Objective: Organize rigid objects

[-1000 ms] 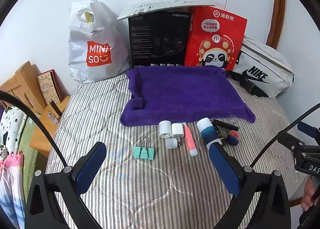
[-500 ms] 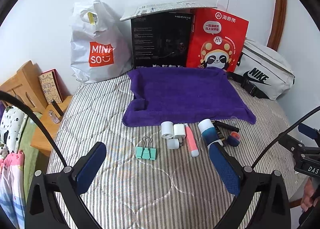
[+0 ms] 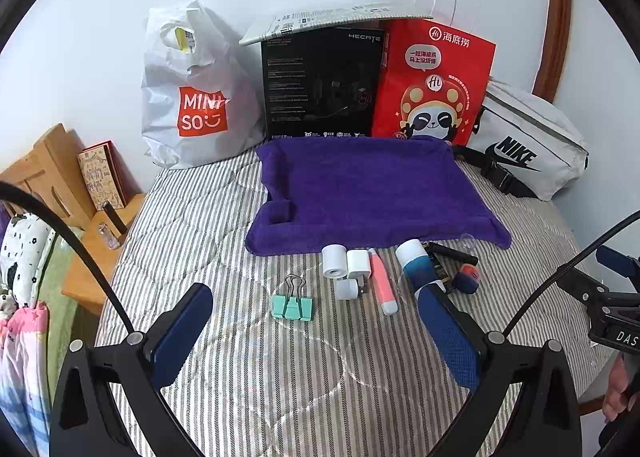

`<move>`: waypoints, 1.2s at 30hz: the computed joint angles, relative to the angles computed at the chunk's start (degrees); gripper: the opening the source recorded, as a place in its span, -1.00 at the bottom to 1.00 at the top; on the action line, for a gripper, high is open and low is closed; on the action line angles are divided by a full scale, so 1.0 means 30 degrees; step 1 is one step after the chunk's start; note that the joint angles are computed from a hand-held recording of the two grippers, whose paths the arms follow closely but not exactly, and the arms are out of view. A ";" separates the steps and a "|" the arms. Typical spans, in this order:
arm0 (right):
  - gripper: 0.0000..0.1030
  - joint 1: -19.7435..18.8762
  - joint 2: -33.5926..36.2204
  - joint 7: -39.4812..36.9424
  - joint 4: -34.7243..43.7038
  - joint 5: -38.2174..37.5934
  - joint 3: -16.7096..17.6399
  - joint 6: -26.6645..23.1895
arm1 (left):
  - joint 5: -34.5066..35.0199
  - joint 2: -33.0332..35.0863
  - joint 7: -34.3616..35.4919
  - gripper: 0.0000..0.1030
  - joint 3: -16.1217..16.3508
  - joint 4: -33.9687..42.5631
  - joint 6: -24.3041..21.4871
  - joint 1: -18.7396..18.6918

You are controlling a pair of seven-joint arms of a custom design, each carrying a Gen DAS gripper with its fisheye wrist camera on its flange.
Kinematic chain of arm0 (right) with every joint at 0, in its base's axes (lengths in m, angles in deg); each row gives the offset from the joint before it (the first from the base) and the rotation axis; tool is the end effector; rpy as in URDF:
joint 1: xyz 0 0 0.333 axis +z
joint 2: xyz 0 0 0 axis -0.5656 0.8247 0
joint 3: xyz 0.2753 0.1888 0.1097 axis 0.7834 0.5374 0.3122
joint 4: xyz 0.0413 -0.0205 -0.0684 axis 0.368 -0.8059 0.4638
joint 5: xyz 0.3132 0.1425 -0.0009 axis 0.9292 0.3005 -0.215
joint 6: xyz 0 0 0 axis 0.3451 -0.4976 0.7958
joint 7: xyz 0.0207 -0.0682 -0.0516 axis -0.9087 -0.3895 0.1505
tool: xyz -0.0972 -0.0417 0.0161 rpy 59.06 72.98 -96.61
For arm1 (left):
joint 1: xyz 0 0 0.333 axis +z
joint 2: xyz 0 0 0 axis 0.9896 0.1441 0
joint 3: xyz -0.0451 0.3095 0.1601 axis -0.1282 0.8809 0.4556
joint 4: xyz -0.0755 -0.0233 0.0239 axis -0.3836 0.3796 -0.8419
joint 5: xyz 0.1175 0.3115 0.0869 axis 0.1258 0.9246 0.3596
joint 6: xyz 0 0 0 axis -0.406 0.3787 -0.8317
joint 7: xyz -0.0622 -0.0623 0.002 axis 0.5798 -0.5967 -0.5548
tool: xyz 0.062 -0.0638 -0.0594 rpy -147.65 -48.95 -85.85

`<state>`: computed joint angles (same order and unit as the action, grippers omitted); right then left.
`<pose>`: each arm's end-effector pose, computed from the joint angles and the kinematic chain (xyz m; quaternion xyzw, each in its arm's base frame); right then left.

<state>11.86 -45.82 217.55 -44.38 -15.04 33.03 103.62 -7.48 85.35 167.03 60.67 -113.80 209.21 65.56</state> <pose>0.4749 0.4803 0.5227 -0.5003 0.8025 -0.2766 0.1709 0.6164 -0.2779 0.5091 -0.4467 0.8188 -0.3170 0.1719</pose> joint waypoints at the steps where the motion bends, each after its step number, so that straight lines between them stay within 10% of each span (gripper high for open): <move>1: 1.00 -0.0011 0.0006 -0.0018 0.0016 0.0017 0.0003 0.0010 | 0.0006 -0.0036 -0.0033 1.00 0.0017 -0.0040 0.0011 -0.0024; 36: 1.00 -0.0082 -0.0412 0.0324 -0.0451 -0.0138 0.0089 0.0065 | -0.1724 0.0018 0.1901 1.00 -0.0947 -0.0084 0.0548 0.1064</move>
